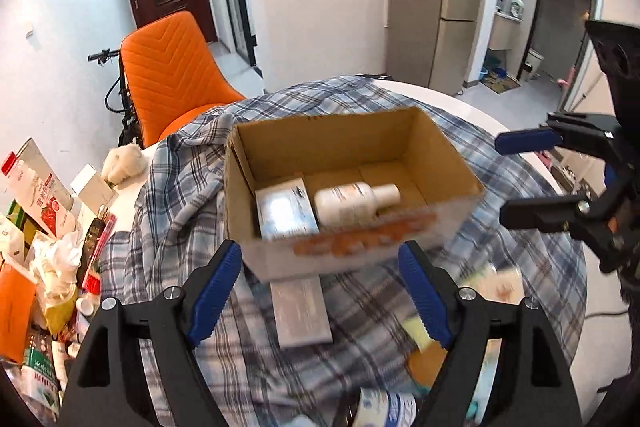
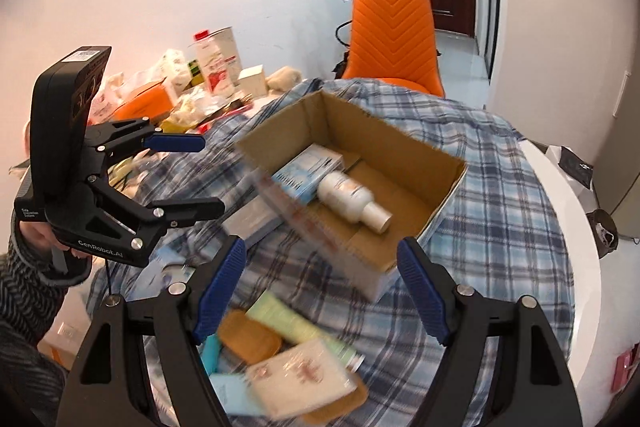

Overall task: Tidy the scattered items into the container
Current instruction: 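Lower the left gripper onto the brown ZZ bottle and close it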

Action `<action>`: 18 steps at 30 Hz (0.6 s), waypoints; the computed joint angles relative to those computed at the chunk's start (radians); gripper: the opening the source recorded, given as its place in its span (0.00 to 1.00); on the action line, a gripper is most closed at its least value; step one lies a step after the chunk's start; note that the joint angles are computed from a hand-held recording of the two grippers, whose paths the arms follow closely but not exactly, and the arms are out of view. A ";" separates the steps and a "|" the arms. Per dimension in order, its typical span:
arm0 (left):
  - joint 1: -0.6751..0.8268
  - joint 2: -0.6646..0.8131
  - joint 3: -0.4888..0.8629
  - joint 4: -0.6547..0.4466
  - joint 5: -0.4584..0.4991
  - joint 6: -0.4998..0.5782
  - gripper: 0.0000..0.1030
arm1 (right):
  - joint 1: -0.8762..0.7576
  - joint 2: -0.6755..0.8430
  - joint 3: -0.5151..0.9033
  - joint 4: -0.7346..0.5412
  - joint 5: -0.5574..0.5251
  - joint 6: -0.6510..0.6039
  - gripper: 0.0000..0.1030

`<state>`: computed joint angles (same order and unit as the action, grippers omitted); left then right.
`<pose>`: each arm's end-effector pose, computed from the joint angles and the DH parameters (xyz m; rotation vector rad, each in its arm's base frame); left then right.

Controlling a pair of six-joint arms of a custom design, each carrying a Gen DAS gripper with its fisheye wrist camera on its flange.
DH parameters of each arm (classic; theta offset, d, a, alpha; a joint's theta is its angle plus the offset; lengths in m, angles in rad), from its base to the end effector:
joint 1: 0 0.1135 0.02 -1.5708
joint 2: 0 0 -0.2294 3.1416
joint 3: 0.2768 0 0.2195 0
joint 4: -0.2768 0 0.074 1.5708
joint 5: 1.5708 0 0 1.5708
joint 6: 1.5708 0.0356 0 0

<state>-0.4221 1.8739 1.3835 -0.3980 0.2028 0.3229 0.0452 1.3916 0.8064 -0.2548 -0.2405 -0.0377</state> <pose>0.3361 -0.1588 0.2014 0.9760 2.2541 -0.2927 0.2601 0.0202 0.1918 -0.2100 2.3902 0.2930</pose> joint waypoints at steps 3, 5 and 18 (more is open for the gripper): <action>-0.018 -0.066 -0.110 0.022 -0.024 0.052 0.84 | 0.034 -0.053 -0.069 0.003 0.012 -0.001 0.75; -0.034 -0.115 -0.200 0.062 -0.052 0.083 0.84 | 0.057 -0.084 -0.116 0.010 0.015 0.005 0.75; -0.018 -0.232 -0.481 0.084 0.004 0.284 0.84 | 0.113 -0.114 -0.340 0.121 -0.047 0.023 0.75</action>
<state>-0.4401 1.6422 0.9029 -0.3144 0.2064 0.6074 0.1584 1.2780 0.4662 -0.1340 -0.2877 -0.0151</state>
